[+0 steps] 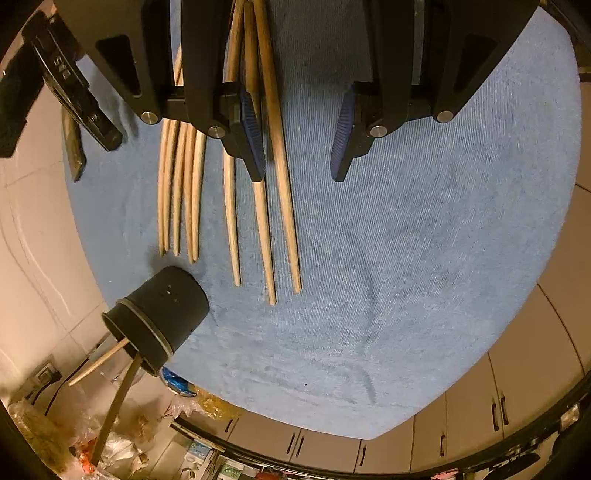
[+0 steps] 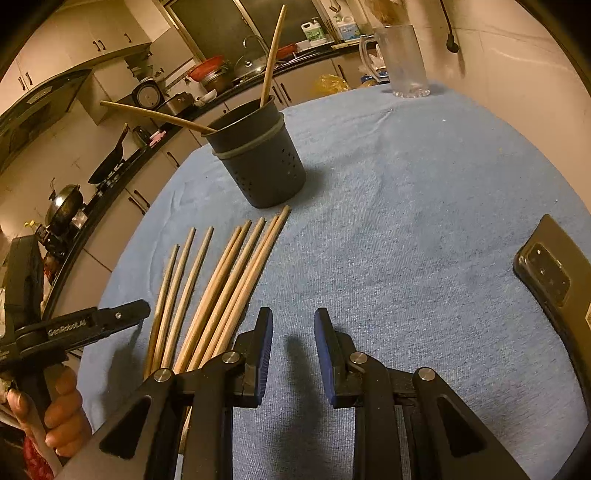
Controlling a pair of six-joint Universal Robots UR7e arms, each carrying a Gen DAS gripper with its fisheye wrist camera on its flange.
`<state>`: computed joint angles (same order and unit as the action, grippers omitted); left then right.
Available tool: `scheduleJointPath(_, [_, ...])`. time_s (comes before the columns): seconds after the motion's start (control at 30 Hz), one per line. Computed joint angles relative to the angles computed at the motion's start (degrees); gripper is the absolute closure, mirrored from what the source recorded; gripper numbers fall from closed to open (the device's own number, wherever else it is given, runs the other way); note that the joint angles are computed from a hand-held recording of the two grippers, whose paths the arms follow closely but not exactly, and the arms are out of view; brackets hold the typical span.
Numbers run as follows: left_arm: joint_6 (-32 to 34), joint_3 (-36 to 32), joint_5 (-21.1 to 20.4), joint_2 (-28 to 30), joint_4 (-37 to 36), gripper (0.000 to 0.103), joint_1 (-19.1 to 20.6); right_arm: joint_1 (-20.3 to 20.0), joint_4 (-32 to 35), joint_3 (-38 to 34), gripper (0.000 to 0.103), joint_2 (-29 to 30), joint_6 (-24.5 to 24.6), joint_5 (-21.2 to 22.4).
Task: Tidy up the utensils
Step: 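Close the left gripper on a chopstick while the right gripper grasps another chopstick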
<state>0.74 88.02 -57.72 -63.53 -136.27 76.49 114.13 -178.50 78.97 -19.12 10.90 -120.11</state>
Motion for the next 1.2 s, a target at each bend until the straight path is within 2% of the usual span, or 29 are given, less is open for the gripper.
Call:
scheduleJointPath(0.13, [-0.4, -3.4, 2.6, 3.0, 2.3, 0.068, -0.5, -0.2, 0.1, 0.1, 0.078, -0.1, 0.5, 0.3])
scheduleJointPath(0.23, [-0.1, -5.4, 4.8, 4.9, 2.6, 0.072, -0.8, -0.1, 0.0, 0.4, 0.078, -0.3, 0.6, 0.3])
scheduleJointPath(0.4, [-1.0, -6.8, 7.7, 6.1, 3.8, 0.089, -1.1, -0.4, 1.4, 0.1, 0.078, -0.8, 1.3, 1.2])
scheduleJointPath(0.47, [-1.4, -6.4, 8.8, 5.8, 4.0, 0.095, -1.1, -0.8, 3.6, -0.7, 0.078, -1.1, 2.5, 2.5])
scheduleJointPath(0.53, [-1.8, -5.9, 8.7, 5.1, 4.3, 0.095, -1.0, -1.2, 6.2, -2.5, 0.078, -1.0, 3.7, 3.7])
scheduleJointPath(0.63, [-2.2, -5.2, 7.8, 4.3, 4.1, 0.095, -0.7, -1.7, 12.5, -7.0, 0.078, -0.1, 6.2, 5.6])
scheduleJointPath(0.77, [-1.7, -4.1, 6.8, 3.2, 3.6, 0.095, -0.4, -2.7, 24.3, -15.9, 0.078, 3.2, 10.5, 8.1])
scheduleJointPath(0.87, [-1.1, -3.8, 6.6, 3.0, 3.0, 0.095, -0.3, -2.5, 29.8, -21.8, 0.079, 6.0, 11.2, 5.5])
scheduleJointPath(0.97, [0.0, -3.0, 6.7, 2.6, 2.0, 0.095, -0.3, -2.5, 31.7, -23.9, 0.08, 7.1, 12.0, 5.5])
scheduleJointPath(1.1, [0.7, -2.7, 6.6, 2.5, 1.2, 0.094, -0.3, -1.1, 35.0, -27.4, 0.087, 9.2, 11.0, 0.3])
scheduleJointPath(1.2, [1.1, -2.6, 6.3, 2.4, 1.1, 0.094, -0.2, -0.2, 37.5, -29.0, 0.087, 9.9, 10.6, -2.6])
